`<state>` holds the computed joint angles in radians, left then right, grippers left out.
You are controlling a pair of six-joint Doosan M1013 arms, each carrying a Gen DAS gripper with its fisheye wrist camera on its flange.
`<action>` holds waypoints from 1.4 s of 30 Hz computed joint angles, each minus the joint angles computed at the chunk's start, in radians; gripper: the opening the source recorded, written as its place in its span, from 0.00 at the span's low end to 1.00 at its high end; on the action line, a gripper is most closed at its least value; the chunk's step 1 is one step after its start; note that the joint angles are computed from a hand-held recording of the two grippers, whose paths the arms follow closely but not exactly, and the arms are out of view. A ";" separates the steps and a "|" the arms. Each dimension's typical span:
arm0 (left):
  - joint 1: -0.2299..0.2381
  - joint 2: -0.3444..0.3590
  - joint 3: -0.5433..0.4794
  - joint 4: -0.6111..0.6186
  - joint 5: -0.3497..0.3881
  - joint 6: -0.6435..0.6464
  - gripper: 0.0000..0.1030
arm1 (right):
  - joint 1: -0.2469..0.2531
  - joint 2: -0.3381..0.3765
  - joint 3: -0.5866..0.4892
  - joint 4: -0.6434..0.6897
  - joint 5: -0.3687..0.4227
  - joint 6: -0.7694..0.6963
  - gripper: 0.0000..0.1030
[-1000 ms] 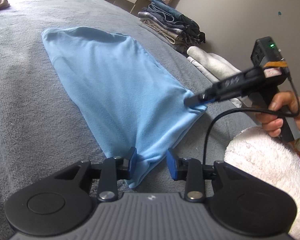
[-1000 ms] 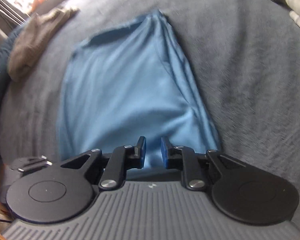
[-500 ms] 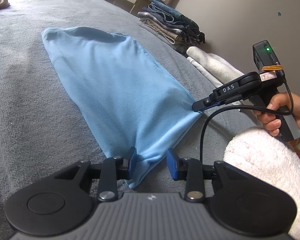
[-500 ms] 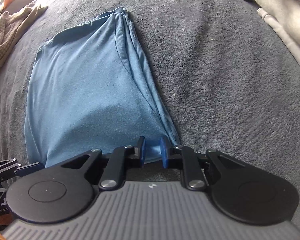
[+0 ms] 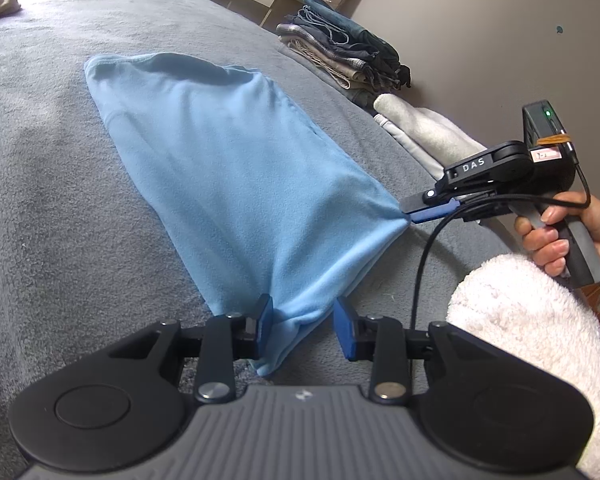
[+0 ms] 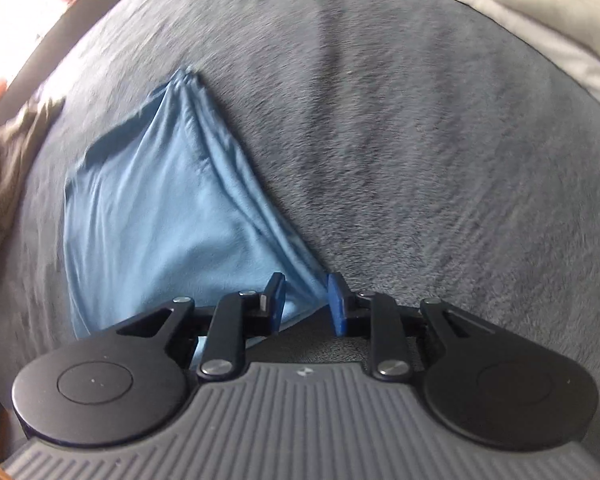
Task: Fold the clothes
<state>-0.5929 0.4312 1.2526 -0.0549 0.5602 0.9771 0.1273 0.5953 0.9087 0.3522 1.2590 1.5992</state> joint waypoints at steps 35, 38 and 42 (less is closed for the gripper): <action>-0.014 0.255 -0.534 0.318 0.679 -0.110 0.84 | 0.074 0.043 -0.024 0.082 -0.143 -0.435 0.22; -0.014 0.264 -0.549 0.314 0.693 -0.112 0.86 | 0.067 0.044 -0.017 0.097 -0.169 -0.425 0.20; -0.014 0.278 -0.574 0.314 0.718 -0.104 0.87 | 0.058 0.037 0.006 0.131 -0.211 -0.418 0.20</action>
